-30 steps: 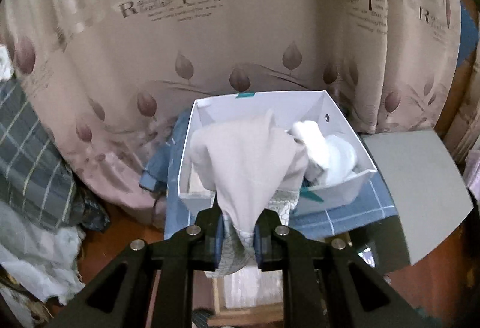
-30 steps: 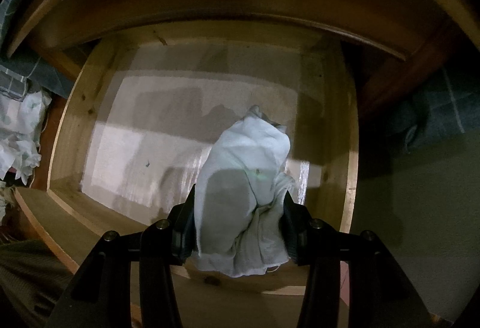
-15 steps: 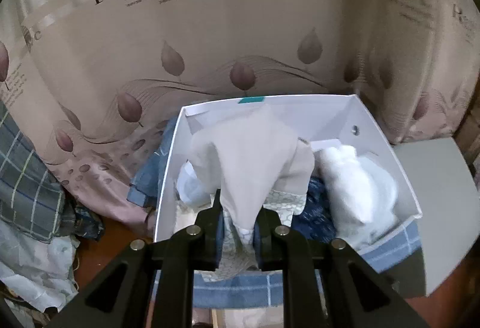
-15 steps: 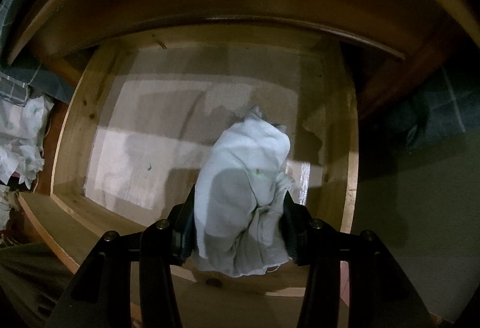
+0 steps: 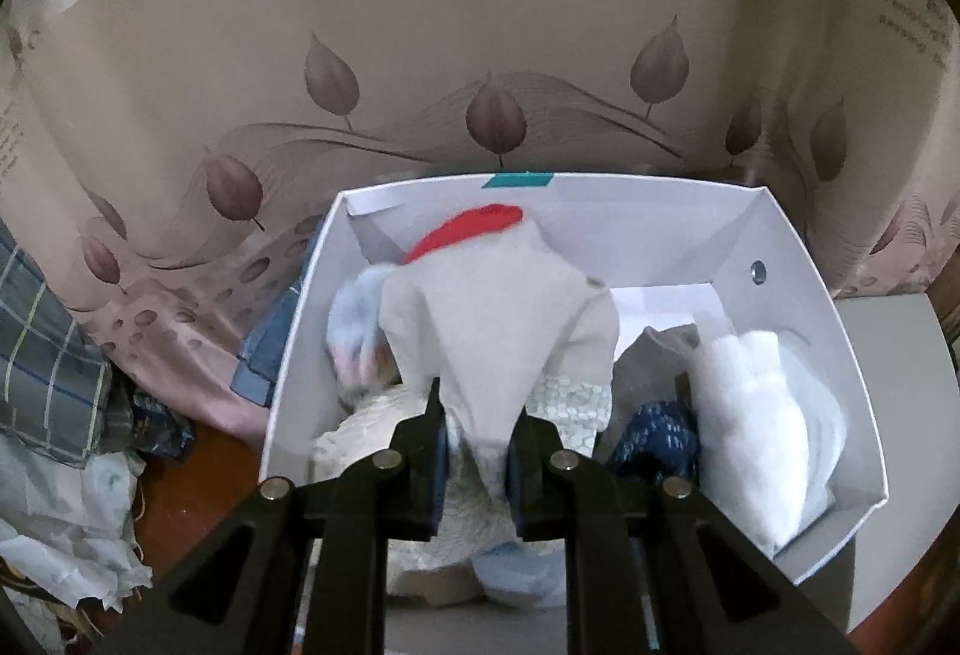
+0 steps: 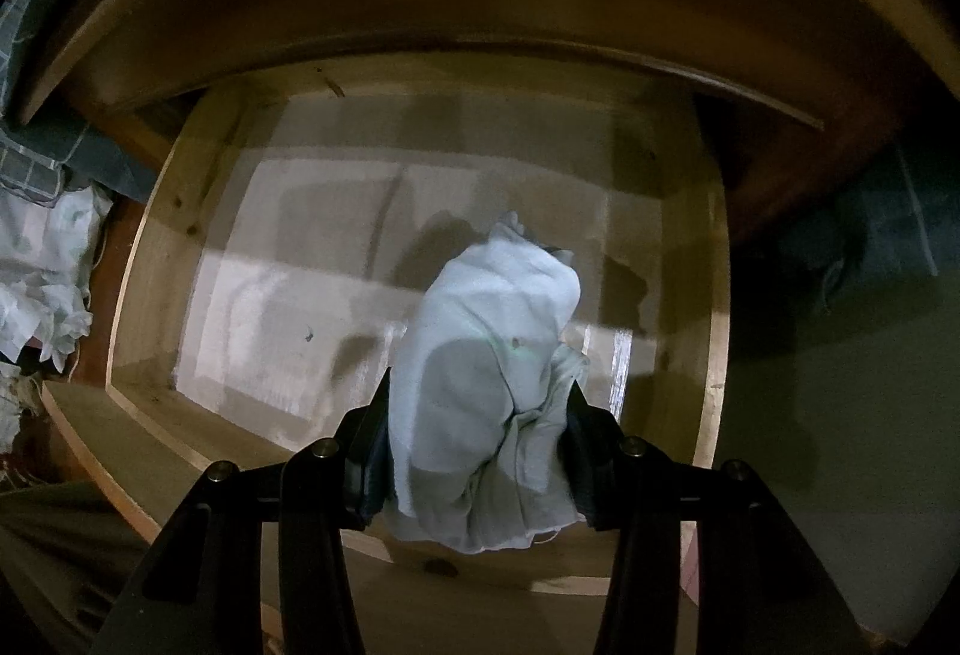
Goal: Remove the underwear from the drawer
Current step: 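Lower the grey patterned item into the white box and open the left gripper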
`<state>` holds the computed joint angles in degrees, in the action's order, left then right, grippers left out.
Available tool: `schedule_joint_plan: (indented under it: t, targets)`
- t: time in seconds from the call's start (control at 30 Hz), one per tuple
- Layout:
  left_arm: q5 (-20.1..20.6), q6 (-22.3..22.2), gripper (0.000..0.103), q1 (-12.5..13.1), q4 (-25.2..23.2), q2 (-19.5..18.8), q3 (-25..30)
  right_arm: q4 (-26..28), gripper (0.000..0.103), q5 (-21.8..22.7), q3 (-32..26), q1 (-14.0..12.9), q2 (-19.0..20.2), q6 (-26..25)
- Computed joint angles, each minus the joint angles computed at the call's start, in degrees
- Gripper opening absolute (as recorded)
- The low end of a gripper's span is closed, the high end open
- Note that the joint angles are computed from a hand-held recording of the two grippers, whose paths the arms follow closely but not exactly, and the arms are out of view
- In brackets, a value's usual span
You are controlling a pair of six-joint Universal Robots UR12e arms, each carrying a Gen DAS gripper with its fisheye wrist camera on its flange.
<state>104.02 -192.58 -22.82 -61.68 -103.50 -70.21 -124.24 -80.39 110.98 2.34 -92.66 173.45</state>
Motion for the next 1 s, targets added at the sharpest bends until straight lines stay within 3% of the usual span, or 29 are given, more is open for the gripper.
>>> schedule_joint_plan:
  t: [0.63,0.8,0.87,1.0]
  targets:
    - [2.4,0.1,0.02,-0.8,0.2,-0.4,-0.3,0.0,0.045,-0.2,0.0,0.2,0.0,-0.1]
    - [1.2,-0.7,0.029,-0.6,1.1,0.5,-1.4,-0.4,0.045,-0.3,0.2,0.4,0.0,-0.2]
    - [1.9,-0.1,0.047,-0.9,1.8,0.8,-2.0,-0.4,0.045,-0.4,0.1,0.3,0.0,-0.1]
    - [2.7,1.4,0.05,-1.4,2.3,1.5,-2.9,-0.7,0.045,-0.3,0.2,0.3,-0.1,0.0]
